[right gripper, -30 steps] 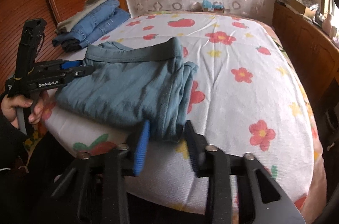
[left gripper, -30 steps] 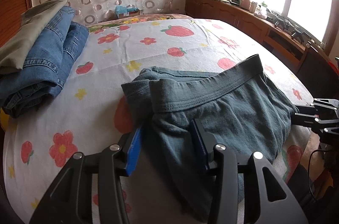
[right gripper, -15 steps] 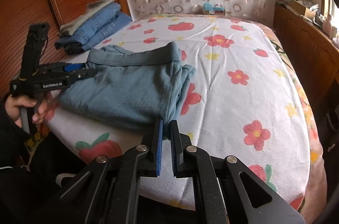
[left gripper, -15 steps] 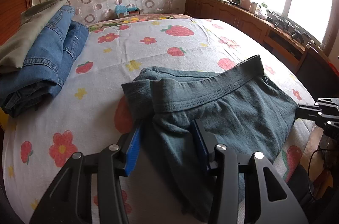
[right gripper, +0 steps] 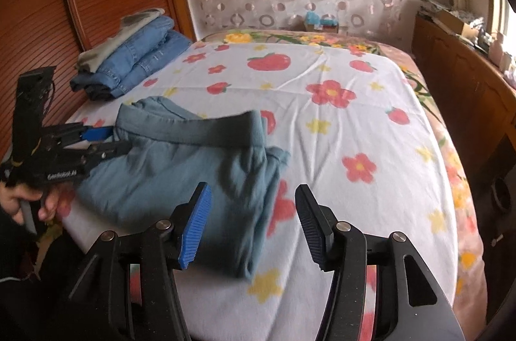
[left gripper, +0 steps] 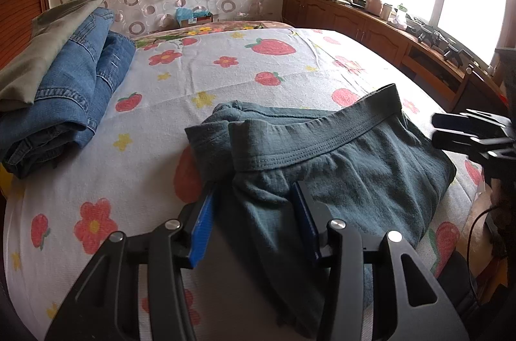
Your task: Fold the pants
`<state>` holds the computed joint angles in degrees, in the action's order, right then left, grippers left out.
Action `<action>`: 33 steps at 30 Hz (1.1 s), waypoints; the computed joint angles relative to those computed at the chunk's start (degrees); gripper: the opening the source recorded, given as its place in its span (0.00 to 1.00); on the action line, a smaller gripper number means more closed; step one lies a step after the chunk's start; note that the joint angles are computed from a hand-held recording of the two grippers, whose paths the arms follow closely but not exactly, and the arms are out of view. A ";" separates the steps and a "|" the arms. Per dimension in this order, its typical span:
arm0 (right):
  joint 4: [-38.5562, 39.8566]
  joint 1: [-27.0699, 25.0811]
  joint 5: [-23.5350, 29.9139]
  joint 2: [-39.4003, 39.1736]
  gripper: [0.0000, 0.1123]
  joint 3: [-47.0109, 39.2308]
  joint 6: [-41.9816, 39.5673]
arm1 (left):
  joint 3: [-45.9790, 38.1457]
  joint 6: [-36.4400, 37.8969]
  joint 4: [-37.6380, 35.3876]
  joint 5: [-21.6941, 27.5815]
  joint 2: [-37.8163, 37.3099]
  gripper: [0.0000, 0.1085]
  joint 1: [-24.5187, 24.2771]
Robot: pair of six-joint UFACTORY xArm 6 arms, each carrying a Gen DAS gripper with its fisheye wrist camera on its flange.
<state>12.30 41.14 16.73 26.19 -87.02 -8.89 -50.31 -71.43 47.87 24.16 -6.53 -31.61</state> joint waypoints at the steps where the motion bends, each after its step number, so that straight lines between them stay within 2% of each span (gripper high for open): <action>1: -0.53 0.01 0.90 1.23 0.49 -1.77 0.12 | 0.01 -0.04 0.02 -0.02 0.00 0.43 -0.01; 8: -4.34 -0.73 6.38 8.14 0.49 -11.41 2.53 | -0.17 2.27 -3.15 0.22 -0.10 0.43 0.07; 10: -3.34 -0.97 7.47 9.09 0.49 -12.87 1.74 | 0.22 1.02 -2.78 -1.28 -0.76 0.43 0.62; 13: -1.93 -1.11 7.98 9.56 0.49 -13.60 0.95 | 0.38 -0.32 -2.53 -2.83 -1.34 0.43 1.83; 19: -0.41 -1.24 8.04 9.87 0.50 -14.07 0.22 | -0.71 3.71 -7.26 -3.20 -0.29 0.43 3.35; 26: -0.97 -1.27 7.98 10.06 0.50 -14.23 0.39 | -2.53 7.18 -10.70 -1.99 1.83 0.43 3.63; 33: -3.60 -1.15 8.10 10.19 0.50 -14.34 2.10 | -1.82 7.30 -11.01 -3.45 1.79 0.43 4.02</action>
<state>8.70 39.99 24.82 36.39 -101.36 -6.80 -52.13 -64.13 36.86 20.71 -4.74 -27.59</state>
